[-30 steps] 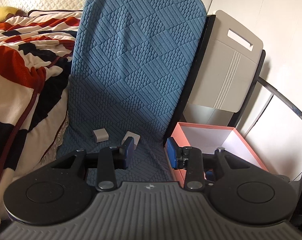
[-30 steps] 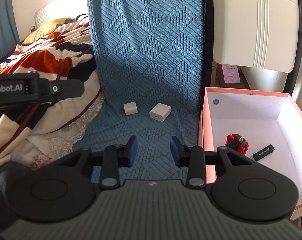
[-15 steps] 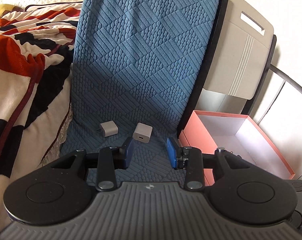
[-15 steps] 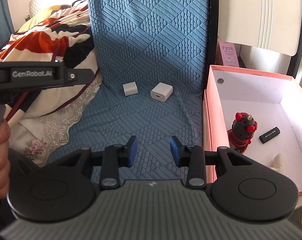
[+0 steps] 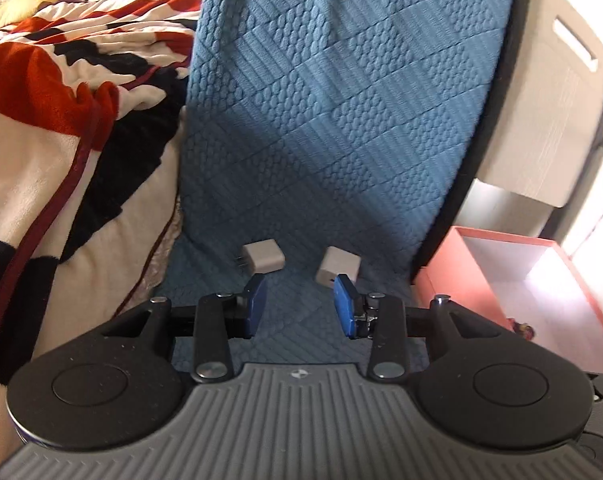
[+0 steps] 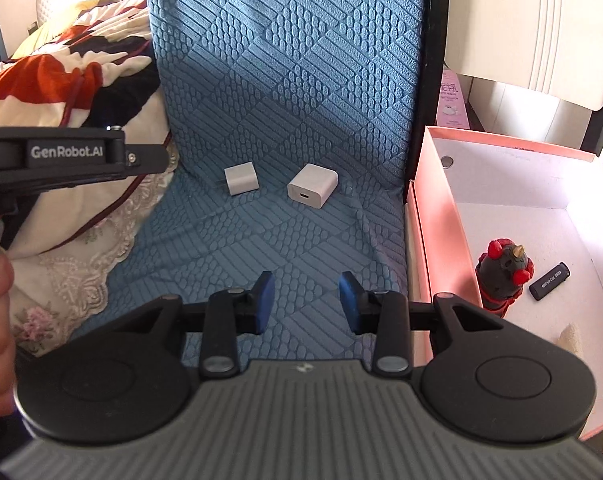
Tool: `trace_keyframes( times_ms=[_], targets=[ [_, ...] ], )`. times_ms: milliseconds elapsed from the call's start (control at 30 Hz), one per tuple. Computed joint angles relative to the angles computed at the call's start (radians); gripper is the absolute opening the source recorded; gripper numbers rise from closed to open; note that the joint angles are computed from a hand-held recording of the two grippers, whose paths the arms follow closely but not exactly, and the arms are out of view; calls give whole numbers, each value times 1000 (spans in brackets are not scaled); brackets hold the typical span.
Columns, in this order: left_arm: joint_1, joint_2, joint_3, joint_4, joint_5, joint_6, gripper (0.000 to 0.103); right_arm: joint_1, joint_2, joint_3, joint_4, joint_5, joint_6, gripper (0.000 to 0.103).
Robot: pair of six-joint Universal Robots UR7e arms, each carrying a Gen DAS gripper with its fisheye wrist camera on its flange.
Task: Organize rigid objects
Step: 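Move both open tools back over the cushion toward the two white chargers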
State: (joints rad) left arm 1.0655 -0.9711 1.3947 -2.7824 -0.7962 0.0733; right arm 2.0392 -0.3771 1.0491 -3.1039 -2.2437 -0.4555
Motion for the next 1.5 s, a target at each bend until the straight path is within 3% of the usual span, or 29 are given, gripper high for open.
trace_keyframes(
  times_ms=[167, 333, 533, 833, 1067, 1200, 1367, 1500],
  targets=[
    [6, 36, -48, 28, -24, 32, 51, -7, 45, -66, -2, -25, -9, 39],
    [24, 72, -117, 126, -25, -37, 52, -16, 71, -111, 12, -17, -37, 39],
    [42, 126, -201, 196, -27, -33, 57, -31, 87, -143, 27, -7, -51, 39],
    [86, 203, -342, 366, -46, -86, 57, -52, 101, -180, 63, 42, -94, 39],
    [113, 236, -414, 414, -50, -99, 57, -60, 139, -262, 107, 109, -139, 39],
    [155, 260, -513, 490, -156, -193, 57, -63, 178, -334, 137, 118, -151, 39],
    [181, 310, -634, 563, -140, -227, 57, -69, 216, -394, 115, 140, -165, 39],
    [200, 347, -720, 616, -156, -239, 57, -74, 267, -506, 188, 136, -145, 39]
  ],
)
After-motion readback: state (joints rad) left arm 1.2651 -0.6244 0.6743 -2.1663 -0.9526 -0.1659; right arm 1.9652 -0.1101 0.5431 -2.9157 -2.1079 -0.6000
